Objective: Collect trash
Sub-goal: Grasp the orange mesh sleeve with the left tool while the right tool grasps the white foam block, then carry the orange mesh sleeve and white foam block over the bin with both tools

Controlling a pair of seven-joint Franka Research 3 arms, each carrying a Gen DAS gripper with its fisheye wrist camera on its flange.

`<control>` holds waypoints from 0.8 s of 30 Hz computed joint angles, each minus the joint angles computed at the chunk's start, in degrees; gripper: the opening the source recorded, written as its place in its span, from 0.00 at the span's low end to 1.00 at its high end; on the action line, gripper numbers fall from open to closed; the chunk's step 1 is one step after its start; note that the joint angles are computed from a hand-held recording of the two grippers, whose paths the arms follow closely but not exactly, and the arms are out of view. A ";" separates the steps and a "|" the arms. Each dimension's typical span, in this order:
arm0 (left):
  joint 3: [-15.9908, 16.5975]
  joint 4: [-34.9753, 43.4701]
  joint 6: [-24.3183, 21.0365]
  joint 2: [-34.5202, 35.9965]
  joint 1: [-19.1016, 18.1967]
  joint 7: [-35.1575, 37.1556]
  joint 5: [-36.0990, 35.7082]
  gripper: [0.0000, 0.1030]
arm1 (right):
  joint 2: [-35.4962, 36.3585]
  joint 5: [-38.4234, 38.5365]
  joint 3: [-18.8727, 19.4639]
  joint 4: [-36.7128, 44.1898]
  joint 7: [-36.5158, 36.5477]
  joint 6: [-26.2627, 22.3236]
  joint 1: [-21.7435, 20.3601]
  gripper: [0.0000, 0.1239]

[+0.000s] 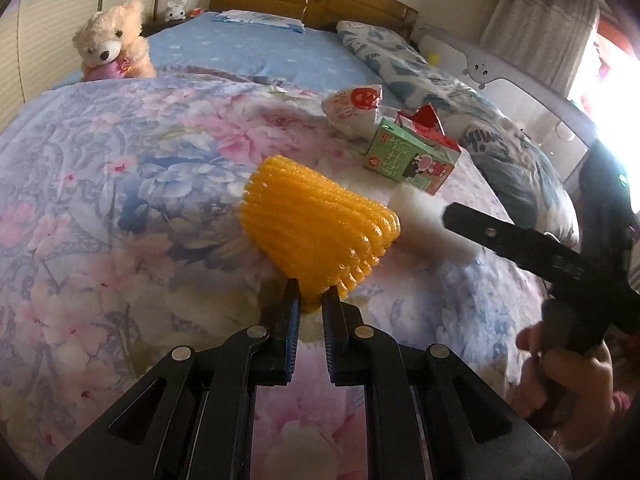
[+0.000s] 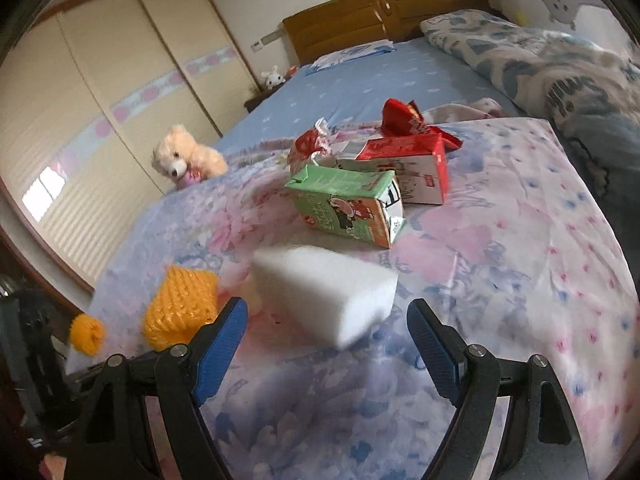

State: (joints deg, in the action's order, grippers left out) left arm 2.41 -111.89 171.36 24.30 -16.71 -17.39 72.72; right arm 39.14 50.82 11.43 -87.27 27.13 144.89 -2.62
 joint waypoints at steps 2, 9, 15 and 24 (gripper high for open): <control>-0.17 0.20 -0.33 0.12 -0.02 0.95 -0.25 0.09 | 1.18 -2.87 -1.14 1.88 0.99 0.04 1.50 0.67; 0.10 0.13 -0.88 -0.10 -0.51 1.11 0.24 0.09 | 2.63 -7.49 -1.27 4.04 3.94 -4.16 1.35 0.48; -0.60 0.33 -3.22 -0.91 -1.26 -0.48 3.58 0.09 | -1.36 -1.05 -0.31 -0.85 2.89 -6.50 -2.95 0.26; -3.52 0.94 -2.73 -1.59 -0.88 -1.65 6.14 0.09 | -7.77 5.96 -2.47 -9.27 -3.63 -6.25 -4.64 0.23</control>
State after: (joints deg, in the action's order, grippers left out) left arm -1.11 -110.95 168.63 22.71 -17.59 -19.04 78.86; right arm 31.36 56.78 8.95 -96.54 23.50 138.65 -7.26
